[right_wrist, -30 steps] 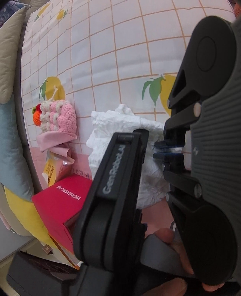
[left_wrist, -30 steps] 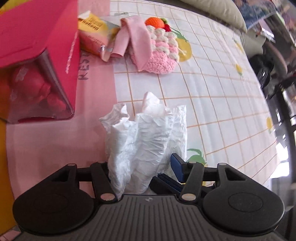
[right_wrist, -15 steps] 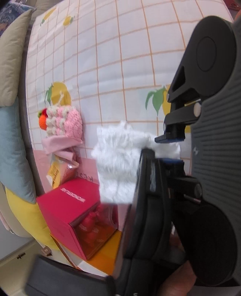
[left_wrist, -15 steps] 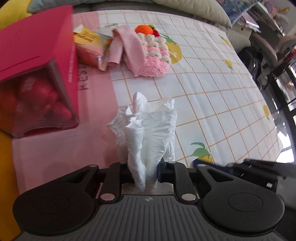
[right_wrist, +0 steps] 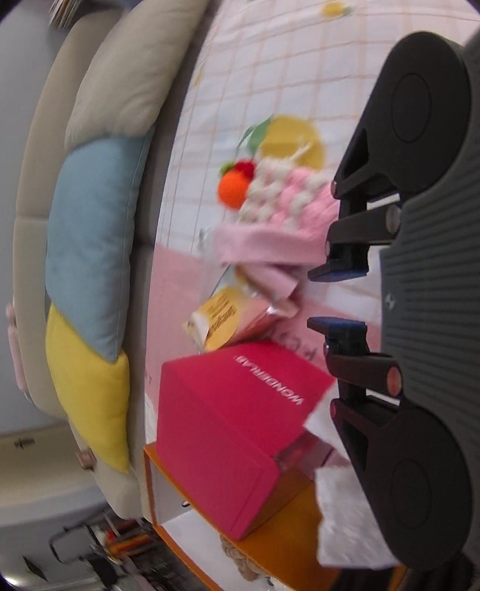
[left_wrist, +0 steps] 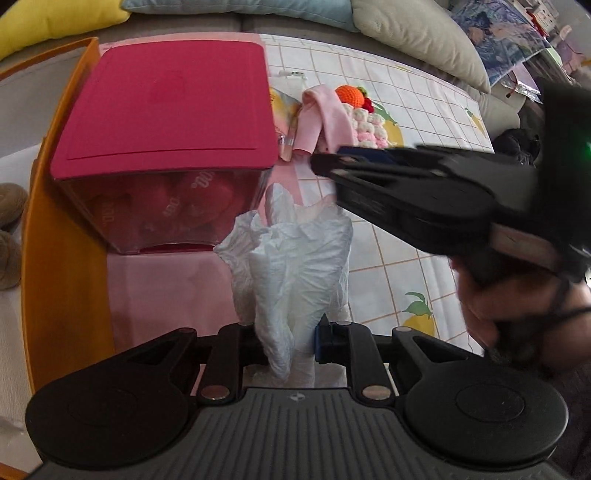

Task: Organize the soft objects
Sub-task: 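Hold the cloth in the left tool while the right tool grasps the yellow snack packet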

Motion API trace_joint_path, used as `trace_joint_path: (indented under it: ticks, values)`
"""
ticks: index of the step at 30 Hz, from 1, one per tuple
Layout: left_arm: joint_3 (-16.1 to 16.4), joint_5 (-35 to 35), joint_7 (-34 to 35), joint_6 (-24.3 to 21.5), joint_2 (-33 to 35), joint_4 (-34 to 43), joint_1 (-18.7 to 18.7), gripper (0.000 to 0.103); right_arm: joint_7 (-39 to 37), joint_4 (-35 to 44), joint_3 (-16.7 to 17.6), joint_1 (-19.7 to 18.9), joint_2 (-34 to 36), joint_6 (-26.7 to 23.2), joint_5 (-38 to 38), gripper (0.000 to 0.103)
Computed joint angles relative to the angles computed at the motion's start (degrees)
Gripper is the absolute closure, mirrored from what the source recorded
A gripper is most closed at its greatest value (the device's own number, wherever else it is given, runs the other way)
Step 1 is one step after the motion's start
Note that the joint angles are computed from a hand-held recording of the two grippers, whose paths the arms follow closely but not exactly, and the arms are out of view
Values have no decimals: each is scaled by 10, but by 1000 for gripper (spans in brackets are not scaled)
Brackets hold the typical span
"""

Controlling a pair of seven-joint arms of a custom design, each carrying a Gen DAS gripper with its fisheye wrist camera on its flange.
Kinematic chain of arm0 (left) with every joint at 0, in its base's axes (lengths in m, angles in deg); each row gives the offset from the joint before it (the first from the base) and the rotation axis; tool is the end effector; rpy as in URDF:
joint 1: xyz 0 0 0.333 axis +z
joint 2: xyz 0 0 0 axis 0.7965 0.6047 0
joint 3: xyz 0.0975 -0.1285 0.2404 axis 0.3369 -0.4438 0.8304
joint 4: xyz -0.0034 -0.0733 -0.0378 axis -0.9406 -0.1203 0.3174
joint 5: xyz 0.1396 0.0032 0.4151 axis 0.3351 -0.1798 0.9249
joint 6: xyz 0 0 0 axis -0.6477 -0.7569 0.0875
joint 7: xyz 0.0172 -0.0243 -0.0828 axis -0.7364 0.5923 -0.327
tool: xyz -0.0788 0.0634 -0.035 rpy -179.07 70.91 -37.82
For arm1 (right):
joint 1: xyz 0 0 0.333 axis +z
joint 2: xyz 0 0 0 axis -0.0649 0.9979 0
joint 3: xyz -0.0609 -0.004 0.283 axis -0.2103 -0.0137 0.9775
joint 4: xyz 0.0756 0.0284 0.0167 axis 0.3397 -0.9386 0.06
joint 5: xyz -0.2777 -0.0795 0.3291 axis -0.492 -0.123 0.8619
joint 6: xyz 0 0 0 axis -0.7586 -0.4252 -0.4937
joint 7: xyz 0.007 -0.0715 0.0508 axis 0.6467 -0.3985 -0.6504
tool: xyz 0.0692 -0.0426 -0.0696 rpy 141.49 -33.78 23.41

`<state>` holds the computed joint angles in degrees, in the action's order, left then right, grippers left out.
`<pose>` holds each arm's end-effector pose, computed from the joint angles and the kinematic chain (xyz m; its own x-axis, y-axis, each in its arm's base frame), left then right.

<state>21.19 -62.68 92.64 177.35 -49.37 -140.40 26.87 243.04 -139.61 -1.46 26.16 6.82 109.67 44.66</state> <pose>0.4197 -0.3658 0.4990 -0.4749 -0.8376 0.2699 -0.8692 0.3983 -0.2931 0.4241 0.4331 0.4605 0.0596 -0.9957 -0.0703 -0.7602 0.0004 -0.6496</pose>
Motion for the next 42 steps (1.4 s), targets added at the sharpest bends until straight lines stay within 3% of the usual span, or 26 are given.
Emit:
trace_joint_path:
  ticks: [4,12,15,17,28,35,39,42]
  values:
    - [-1,-2,-19,-15,10,12,4,82,-60,60,-14,7,65,-16,14,83]
    - [-5,-4,-32,-16,26,25,8,82,-84,117,-50,38,121,-43,24,81]
    - [-4,-6,-26,-17,25,24,10,82,-74,115,-58,44,119,-37,30,98]
    - [-3,-7,-24,-16,22,20,10,82,-61,111,-59,47,111,-37,26,103]
    - [7,-37,-1,-7,5,1,8,82,14,88,-43,27,40,-48,-31,103]
    - [11,-43,4,6,-12,-24,10,82,24,77,5,18,-25,-103,-58,103]
    - [6,-21,-16,29,-26,-43,12,82,16,50,18,9,-33,-81,-40,103]
    - [5,0,-46,17,-23,-36,13,82,0,56,17,6,-5,-82,-36,82]
